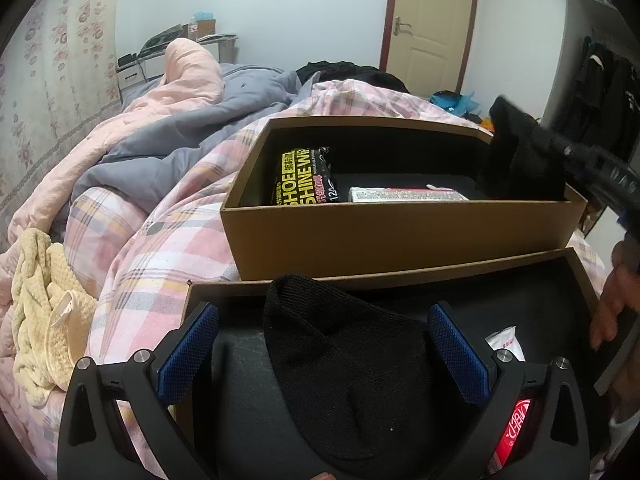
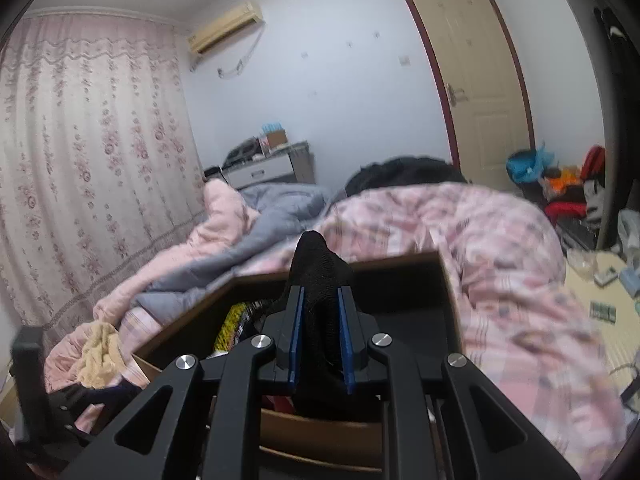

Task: Organize soft objects
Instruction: 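Lift the black sock into the box and open the right gripper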

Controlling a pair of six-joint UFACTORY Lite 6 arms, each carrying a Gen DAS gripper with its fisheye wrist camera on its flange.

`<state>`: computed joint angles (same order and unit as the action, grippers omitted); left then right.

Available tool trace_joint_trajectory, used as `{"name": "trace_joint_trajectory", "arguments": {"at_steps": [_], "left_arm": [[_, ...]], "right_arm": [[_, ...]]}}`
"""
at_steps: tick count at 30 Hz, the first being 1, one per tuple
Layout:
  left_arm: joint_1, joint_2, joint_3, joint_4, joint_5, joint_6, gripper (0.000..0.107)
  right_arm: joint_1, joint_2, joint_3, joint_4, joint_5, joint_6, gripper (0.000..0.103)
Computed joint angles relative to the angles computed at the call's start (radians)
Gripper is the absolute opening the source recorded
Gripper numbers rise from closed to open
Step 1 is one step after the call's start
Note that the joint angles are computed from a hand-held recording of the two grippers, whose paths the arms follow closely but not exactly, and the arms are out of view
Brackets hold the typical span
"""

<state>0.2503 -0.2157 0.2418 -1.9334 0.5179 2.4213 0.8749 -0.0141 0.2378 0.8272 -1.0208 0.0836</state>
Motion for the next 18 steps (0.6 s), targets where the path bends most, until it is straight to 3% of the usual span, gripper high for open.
{"name": "trace_joint_trajectory", "arguments": {"at_steps": [7,8,10,11,12,18], "left_arm": [[-0.004,-0.013,-0.010,0.002,0.005,0.001,0.103],[0.003,-0.013,-0.010,0.012,0.012,-0.005,0.103],[0.014,-0.016,-0.012,0.029,0.025,-0.015,0.103],[0.017,-0.016,-0.011,0.036,0.028,-0.019,0.103],[0.019,-0.017,-0.010,0.040,0.032,-0.023,0.103],[0.037,-0.019,-0.007,0.077,0.054,-0.051,0.103]], "right_arm": [[0.055,-0.068,-0.039,0.084,0.033,-0.126,0.015],[0.061,-0.076,-0.049,0.083,0.026,-0.130,0.019],[0.079,-0.087,-0.070,0.085,-0.002,-0.129,0.042],[0.093,-0.095,-0.084,0.092,-0.024,-0.122,0.067],[0.123,-0.119,-0.113,0.106,-0.060,-0.115,0.080],[0.050,-0.167,-0.181,-0.003,-0.087,-0.011,0.082]]}}
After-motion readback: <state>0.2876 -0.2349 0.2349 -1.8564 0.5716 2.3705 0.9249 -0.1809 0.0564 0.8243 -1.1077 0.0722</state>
